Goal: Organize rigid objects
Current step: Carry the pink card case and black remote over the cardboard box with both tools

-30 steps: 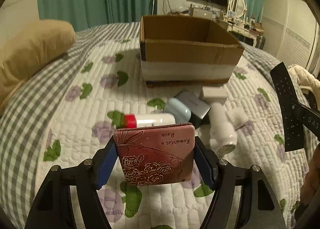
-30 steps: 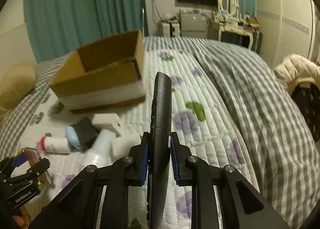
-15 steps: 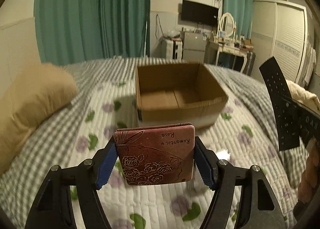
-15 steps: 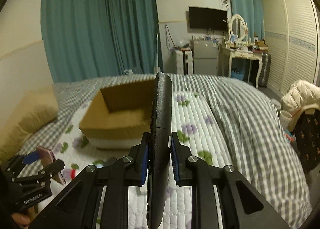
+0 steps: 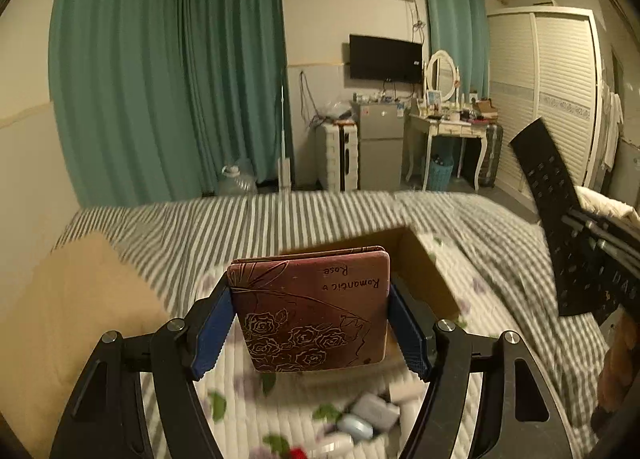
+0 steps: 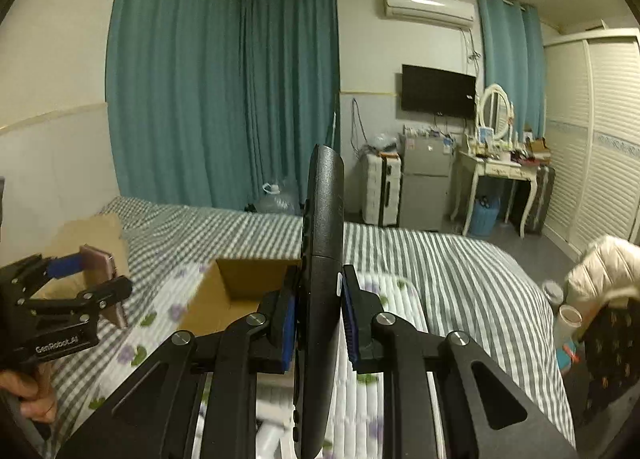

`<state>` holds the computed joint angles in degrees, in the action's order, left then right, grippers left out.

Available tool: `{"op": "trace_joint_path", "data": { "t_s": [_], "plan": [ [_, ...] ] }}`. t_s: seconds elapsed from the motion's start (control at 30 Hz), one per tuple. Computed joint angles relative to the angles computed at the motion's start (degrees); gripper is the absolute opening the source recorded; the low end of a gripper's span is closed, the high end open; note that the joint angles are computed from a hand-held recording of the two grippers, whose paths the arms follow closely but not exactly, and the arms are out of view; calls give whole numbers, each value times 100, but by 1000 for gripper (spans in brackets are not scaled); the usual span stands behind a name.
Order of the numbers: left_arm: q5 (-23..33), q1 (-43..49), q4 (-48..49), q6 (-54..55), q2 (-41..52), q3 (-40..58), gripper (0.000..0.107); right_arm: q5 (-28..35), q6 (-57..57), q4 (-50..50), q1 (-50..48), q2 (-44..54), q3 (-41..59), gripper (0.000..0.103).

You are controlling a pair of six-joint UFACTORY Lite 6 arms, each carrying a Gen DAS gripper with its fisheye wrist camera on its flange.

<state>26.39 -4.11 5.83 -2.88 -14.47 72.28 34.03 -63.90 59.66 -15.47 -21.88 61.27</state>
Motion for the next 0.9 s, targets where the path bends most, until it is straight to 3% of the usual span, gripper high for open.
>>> {"op": "trace_joint_path", "data": {
  "t_s": [0.07, 0.37, 0.5, 0.6, 0.9],
  "plan": [
    [-103, 11, 3, -36, 507, 544, 73, 190, 119, 16, 114, 542, 572, 19],
    [-554, 273, -834, 504, 2123, 1725, 73, -387, 450, -129, 1128, 2269, 2140, 19],
    [-792, 371, -1106, 751, 2560, 1686, 73, -671, -18, 293, 1405, 2884, 2288, 19],
    [-559, 412, -1767, 1411, 3155, 1998, 73, -820, -309, 599, 1525, 3327, 2247, 19],
    [-560, 244, -1863, 1642, 4101, 2103, 73, -1257, -1366, 981, 1729, 4253, 1845, 19]
  ]
}}
